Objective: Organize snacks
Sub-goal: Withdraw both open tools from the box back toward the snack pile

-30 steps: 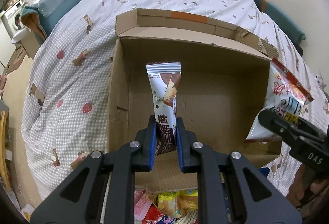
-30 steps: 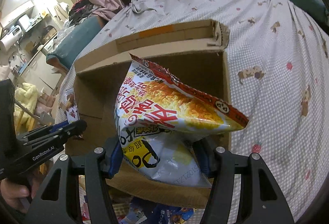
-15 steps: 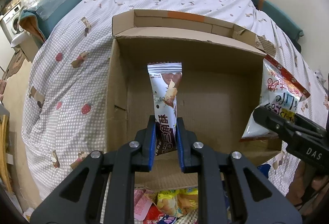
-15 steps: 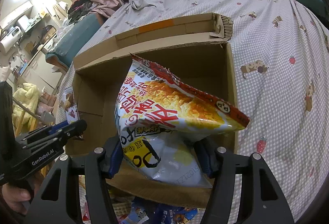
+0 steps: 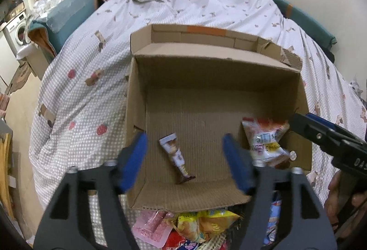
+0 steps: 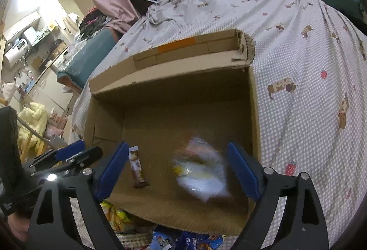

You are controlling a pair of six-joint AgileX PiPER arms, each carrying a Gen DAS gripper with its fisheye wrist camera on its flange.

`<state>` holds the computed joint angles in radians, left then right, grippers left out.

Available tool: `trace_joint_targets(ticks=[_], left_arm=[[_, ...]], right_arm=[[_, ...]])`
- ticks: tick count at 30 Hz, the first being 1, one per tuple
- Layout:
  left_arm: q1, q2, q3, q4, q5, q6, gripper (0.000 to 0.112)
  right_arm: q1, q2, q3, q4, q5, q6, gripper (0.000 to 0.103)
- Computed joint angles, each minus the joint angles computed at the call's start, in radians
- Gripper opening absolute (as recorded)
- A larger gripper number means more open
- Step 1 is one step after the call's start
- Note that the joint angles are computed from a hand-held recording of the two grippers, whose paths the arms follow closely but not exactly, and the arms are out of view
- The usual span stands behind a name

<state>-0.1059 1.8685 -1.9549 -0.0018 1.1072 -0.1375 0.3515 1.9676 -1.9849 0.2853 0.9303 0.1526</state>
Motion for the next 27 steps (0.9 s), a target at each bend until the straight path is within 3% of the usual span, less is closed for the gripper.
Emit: trace_joint_targets(ticks=[8, 20, 23, 27], left_arm=[[-0.001, -0.004, -0.007, 0.000, 0.002, 0.001, 0.077], [0.030, -0.088, 0.074, -0.016, -0.033, -0.023, 0.077], [0.035, -0.116, 0.093, -0.025, -0.035, -0.014, 0.078], [0.045, -0.156, 0.127, -0.042, -0.038, -0.006, 0.093]], right_arm=[[-0.007, 0.007, -0.022, 0.003, 0.011, 0.003, 0.090], [-0.005, -0.086, 0.085, 0.026, -0.046, 0.007, 0.090], [-0.005, -0.126, 0.120, 0.037, -0.054, 0.012, 0.100], [0.000, -0.185, 0.171, 0.032, -0.052, 0.017, 0.102]])
